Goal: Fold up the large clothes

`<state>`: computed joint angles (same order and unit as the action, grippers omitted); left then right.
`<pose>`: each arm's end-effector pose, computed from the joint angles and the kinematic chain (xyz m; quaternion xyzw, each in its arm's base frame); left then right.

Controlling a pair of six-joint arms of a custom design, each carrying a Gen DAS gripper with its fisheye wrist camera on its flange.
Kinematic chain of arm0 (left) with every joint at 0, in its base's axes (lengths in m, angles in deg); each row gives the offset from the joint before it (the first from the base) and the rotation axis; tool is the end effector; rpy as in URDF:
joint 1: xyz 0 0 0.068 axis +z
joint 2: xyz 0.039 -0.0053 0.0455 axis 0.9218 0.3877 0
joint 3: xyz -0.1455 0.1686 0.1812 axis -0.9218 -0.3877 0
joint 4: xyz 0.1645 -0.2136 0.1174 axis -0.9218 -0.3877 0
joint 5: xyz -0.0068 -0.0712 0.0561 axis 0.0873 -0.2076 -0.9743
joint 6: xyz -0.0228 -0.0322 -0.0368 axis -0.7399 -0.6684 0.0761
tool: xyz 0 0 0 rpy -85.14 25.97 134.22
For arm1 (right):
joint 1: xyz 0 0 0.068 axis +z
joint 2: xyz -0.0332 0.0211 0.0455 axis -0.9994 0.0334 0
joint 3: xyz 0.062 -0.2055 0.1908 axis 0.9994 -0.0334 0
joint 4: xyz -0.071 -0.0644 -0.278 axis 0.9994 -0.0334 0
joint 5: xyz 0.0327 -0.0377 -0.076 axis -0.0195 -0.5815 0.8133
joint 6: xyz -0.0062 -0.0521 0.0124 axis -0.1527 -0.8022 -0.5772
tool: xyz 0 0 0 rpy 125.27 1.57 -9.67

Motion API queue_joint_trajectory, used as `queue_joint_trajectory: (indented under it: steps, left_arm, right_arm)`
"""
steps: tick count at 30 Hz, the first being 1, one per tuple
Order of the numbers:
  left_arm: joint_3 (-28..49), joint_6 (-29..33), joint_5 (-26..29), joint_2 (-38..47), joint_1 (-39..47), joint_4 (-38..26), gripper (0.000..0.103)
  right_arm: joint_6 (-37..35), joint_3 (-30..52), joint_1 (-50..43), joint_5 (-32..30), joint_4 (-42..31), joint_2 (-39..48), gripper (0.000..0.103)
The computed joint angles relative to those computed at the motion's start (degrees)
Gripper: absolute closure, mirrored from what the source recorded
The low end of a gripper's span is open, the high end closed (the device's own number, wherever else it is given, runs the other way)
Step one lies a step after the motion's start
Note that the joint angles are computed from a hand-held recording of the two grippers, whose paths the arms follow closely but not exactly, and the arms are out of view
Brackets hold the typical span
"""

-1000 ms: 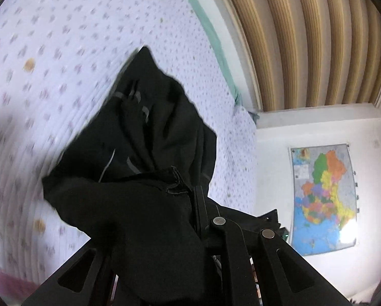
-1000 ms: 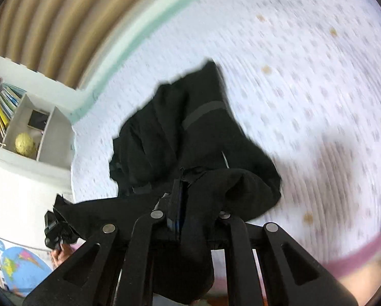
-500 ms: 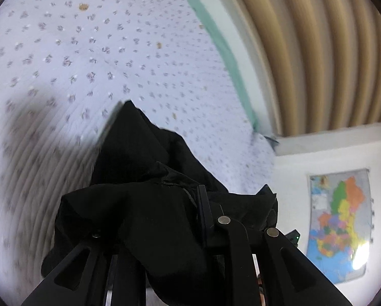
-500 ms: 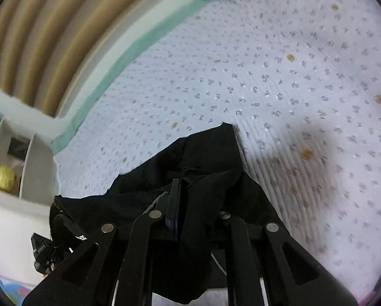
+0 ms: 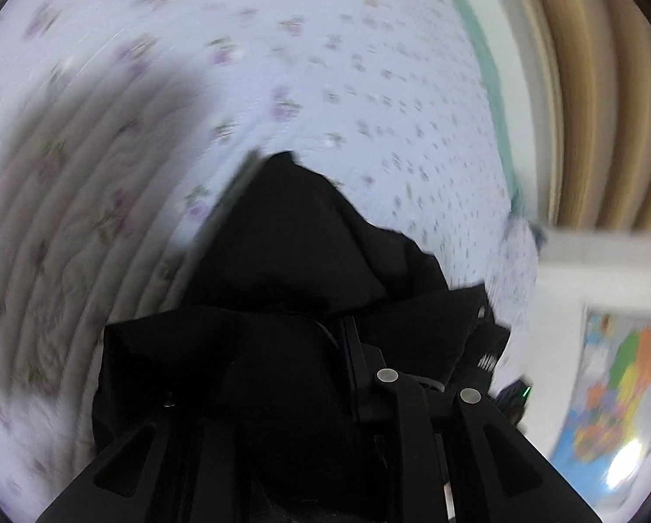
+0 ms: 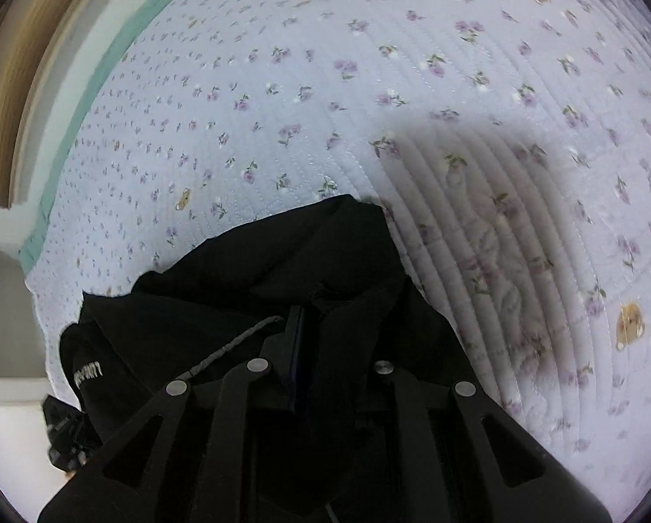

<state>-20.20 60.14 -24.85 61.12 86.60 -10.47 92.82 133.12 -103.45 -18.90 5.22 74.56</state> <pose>0.2451 0.0596 0.0494 -0.2439 0.8859 -0.3813 0.1013 0.3603 -0.0829 0.0538 0.1622 0.9574 0.2181 0.0975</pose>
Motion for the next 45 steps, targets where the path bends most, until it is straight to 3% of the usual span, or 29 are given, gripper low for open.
queue_joint_trajectory:
  steps: [3, 6, 8, 9, 12, 14, 16, 18, 23, 26, 29, 33, 36, 37, 38, 39, 41, 42, 45]
  left_arm:
    - [0.0, 5.34, -0.2, -3.2, 0.57, -5.11, 0.08]
    - [1.04, 12.1, 1.7, -8.64, 3.54, -15.37, 0.067]
    - [3.14, 22.26, 5.74, -12.77, 6.58, -27.92, 0.06]
    - [4.69, 30.11, 8.35, -15.47, 9.26, -37.42, 0.054]
    - [8.0, 45.88, 11.08, -22.68, 16.2, -56.03, 0.034]
    - [9.59, 51.95, 10.99, -28.79, 21.11, -63.17, 0.023]
    - [9.02, 48.59, 8.48, -35.18, 21.7, -60.55, 0.022]
    - [6.59, 39.16, 2.45, -39.66, 18.59, -51.75, 0.022]
    - [3.29, 26.71, -4.01, -31.54, 14.37, -35.39, 0.022]
    - [2.59, 20.69, -6.73, -25.69, 11.1, -26.41, 0.022]
    - [4.27, 20.72, -5.33, -17.75, 11.23, -23.81, 0.022]
    - [5.15, 17.33, -8.53, -12.09, 9.2, -18.61, 0.022]
    - [5.94, 17.23, -5.51, -7.47, 8.94, -17.72, 0.022]
    - [6.11, 17.79, -2.9, -5.93, 8.86, -17.63, 0.023]
    - [5.7, 17.69, -0.89, -5.22, 8.7, -16.47, 0.023]
    - [4.76, 17.01, -0.05, -6.02, 8.58, -14.85, 0.026]
    - [2.02, 16.65, -0.39, -10.46, 8.29, -11.97, 0.063]
    - [1.61, 17.46, -0.47, -11.95, 8.42, -12.72, 0.091]
    - [-0.57, 17.38, 0.98, -18.66, 9.7, -13.68, 0.091]
  right_arm:
    - [-0.96, -0.13, -1.44, -2.39, -1.06, -0.3, 0.088]
    - [-1.23, 1.2, -4.02, -6.15, -6.58, -2.21, 0.081]
    - [-3.91, 2.11, -5.84, -8.68, -11.75, -4.9, 0.073]
    - [-5.6, 2.52, -6.85, -10.03, -14.3, -6.23, 0.072]
    - [-14.58, 5.17, -12.19, -18.02, -26.61, -9.98, 0.047]
    - [-19.22, 5.19, -14.27, -19.4, -30.25, -13.49, 0.019]
    - [-21.76, 2.9, -15.05, -16.72, -28.93, -20.05, 0.014]
    - [-22.19, 0.7, -13.72, -12.39, -25.83, -24.3, 0.014]
    - [-19.93, -2.39, -8.36, -4.02, -16.44, -23.89, 0.014]
    - [-20.9, -2.3, -5.68, 2.06, -9.8, -19.26, 0.014]
    - [-21.75, 0.18, -4.62, 3.39, -7.31, -13.08, 0.014]
    - [-20.62, 5.13, -3.75, 2.96, -6.56, -4.66, 0.014]
    - [-19.34, 7.79, -2.44, 3.06, -6.51, -0.03, 0.014]
    - [-19.34, 7.92, -1.89, 3.11, -6.26, 0.71, 0.025]
    - [-19.89, 7.67, -1.35, 2.79, -6.26, 0.92, 0.055]
    - [-19.75, 6.87, -0.84, 3.39, -5.5, 0.55, 0.067]
    - [-18.74, 1.82, 0.09, 5.94, -0.91, -3.82, 0.078]
    - [-18.42, -0.58, 0.16, 6.57, 0.84, -6.34, 0.081]
    - [-16.74, -5.99, 0.02, 8.46, 3.47, -14.8, 0.085]
